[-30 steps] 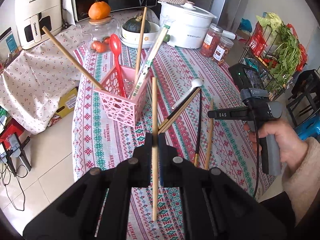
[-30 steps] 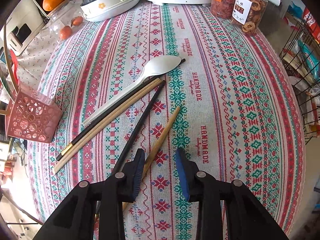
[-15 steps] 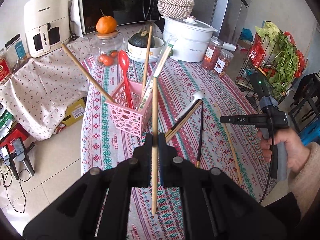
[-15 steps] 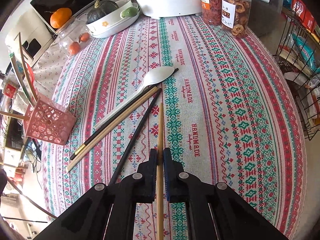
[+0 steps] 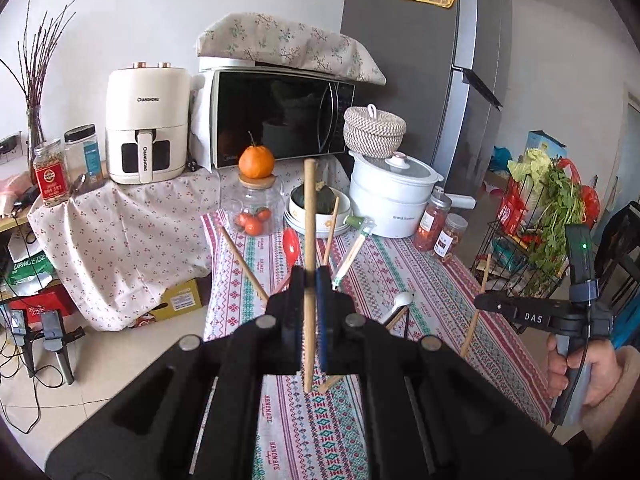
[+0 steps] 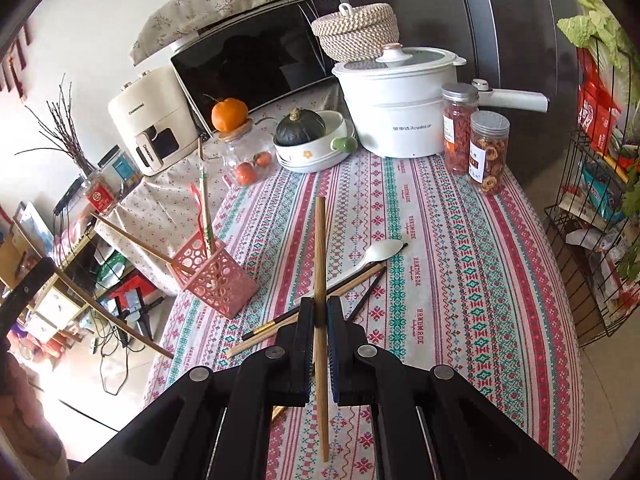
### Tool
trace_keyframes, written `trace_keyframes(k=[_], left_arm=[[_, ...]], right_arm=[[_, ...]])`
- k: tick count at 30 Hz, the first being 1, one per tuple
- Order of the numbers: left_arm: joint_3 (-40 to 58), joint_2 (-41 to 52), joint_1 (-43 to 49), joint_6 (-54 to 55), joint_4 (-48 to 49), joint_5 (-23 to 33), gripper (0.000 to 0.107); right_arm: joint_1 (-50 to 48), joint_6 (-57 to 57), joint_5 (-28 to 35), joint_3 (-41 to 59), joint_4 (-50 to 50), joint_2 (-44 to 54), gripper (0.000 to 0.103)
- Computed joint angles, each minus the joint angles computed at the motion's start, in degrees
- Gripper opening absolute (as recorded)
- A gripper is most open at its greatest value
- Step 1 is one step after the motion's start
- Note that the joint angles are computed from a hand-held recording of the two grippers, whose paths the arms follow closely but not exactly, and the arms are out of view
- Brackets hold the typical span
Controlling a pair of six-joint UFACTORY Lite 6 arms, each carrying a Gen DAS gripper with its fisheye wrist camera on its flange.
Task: Organize utensils
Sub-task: 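Carry the wooden chopstick into the pink basket with the left tool while the right tool grasps another chopstick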
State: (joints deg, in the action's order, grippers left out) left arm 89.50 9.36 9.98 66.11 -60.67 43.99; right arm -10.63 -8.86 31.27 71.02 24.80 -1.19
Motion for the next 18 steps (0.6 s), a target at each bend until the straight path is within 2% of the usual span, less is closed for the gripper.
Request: trace_keyframes(k=[4, 10, 14, 18], left_arm=[[0.02, -0.29, -0.16, 3.57, -7.83, -2.95, 0.007], [-0.70, 1.87, -4.50, 12.45, -19.28, -12.25, 0.007], [1.63, 5.92, -8.23, 12.52, -18.41, -17.41, 0.007], [6.20, 10.97, -11.60, 2.11, -6.18, -20.67, 0.007]], right_arm=[[2.94, 2.73, -2.48, 1.52, -2.91, -2.66, 0.006], [6.65, 7.37, -4.45, 5.20, -7.52, -2.15, 0.006], [7.99, 8.69, -5.08, 6.87, -8.72, -0.62, 0.006], [8.58, 8.54, -5.66, 7.84, -8.67, 0.56, 0.006]])
